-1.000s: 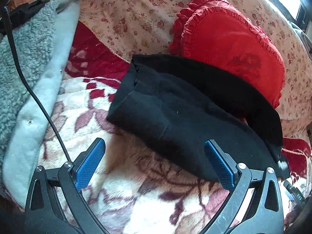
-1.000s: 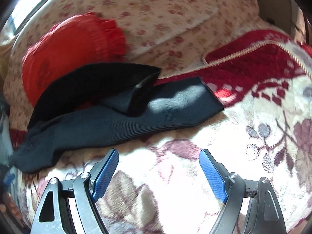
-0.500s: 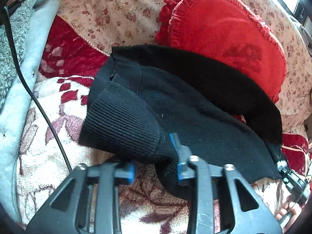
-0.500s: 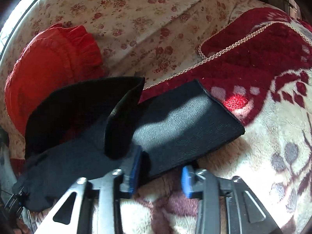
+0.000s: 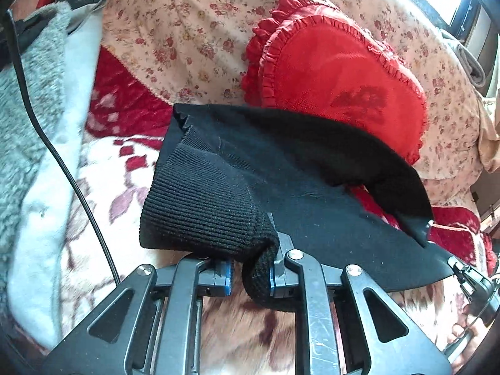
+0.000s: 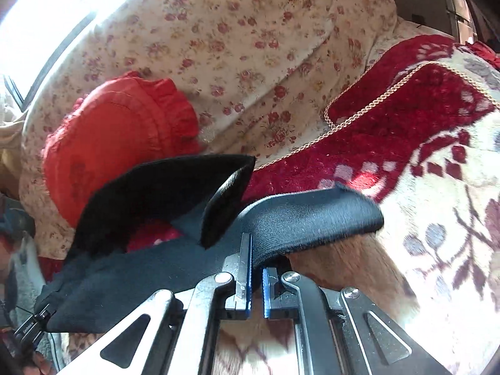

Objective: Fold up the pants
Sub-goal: 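Close the left tool on the ribbed cuff while the right tool pinches the leg edge, then open both tools to release the pants and lay them flat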

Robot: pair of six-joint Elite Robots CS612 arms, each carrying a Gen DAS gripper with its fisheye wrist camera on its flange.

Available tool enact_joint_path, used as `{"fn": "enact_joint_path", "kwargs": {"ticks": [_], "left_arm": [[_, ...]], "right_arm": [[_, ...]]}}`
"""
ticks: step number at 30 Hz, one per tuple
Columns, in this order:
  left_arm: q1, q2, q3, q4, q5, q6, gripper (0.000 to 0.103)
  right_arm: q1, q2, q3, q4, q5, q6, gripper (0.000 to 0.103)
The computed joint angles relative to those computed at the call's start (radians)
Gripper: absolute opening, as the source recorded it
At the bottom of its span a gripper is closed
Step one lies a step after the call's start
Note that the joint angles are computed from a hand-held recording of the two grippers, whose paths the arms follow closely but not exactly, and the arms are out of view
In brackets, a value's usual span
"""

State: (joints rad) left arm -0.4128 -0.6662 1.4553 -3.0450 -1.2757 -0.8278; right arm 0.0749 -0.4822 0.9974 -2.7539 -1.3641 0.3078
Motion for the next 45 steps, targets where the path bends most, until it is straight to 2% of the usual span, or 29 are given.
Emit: {"fn": "enact_joint_path", "kwargs": {"ticks": [8, 15, 18, 20, 22, 26, 28, 30, 33, 36, 40, 45], "left_arm": [[-0.017, -0.065, 0.121, -0.001, -0.029, -0.013, 0.014], [-0.022, -0.065, 0.147, 0.054, -0.071, -0.052, 0.015], [-0.026, -0.069, 0.158, 0.064, -0.066, -0.063, 0.020], [-0.032, -0.082, 0.169, 0.084, -0.038, -0.061, 0.024], [-0.035, -0.098, 0.185, 0.089, -0.022, -0.053, 0.024], [-0.039, -0.132, 0.218, 0.106, -0.001, -0.032, 0.024], [-0.041, -0.147, 0.233, 0.108, 0.008, -0.034, 0.024], [-0.047, -0.165, 0.250, 0.117, 0.040, -0.041, 0.024], [-0.055, -0.181, 0.267, 0.102, 0.094, -0.045, 0.024], [-0.058, -0.182, 0.264, 0.082, 0.112, -0.036, 0.024], [-0.049, -0.155, 0.230, 0.065, 0.082, -0.016, 0.024], [-0.034, -0.106, 0.166, 0.099, 0.021, -0.011, 0.024]], "right_arm": [[-0.024, -0.116, 0.189, 0.001, 0.071, -0.035, 0.004], [-0.032, -0.137, 0.217, 0.117, 0.074, -0.079, 0.004], [-0.029, -0.131, 0.195, 0.220, 0.040, -0.088, 0.005], [-0.035, -0.136, 0.199, 0.245, 0.035, -0.069, 0.006], [-0.038, -0.148, 0.216, 0.228, 0.002, -0.063, 0.007], [-0.043, -0.177, 0.251, 0.173, -0.108, -0.063, 0.007], [-0.045, -0.187, 0.262, 0.144, -0.143, -0.061, 0.007], [-0.048, -0.194, 0.271, 0.094, -0.144, -0.061, 0.007], [-0.048, -0.193, 0.264, 0.071, -0.088, -0.099, 0.007], [-0.038, -0.170, 0.229, 0.093, -0.049, -0.118, 0.007], [-0.021, -0.135, 0.184, 0.144, -0.028, -0.136, 0.007], [-0.008, -0.098, 0.139, 0.212, -0.020, -0.151, 0.007]]}}
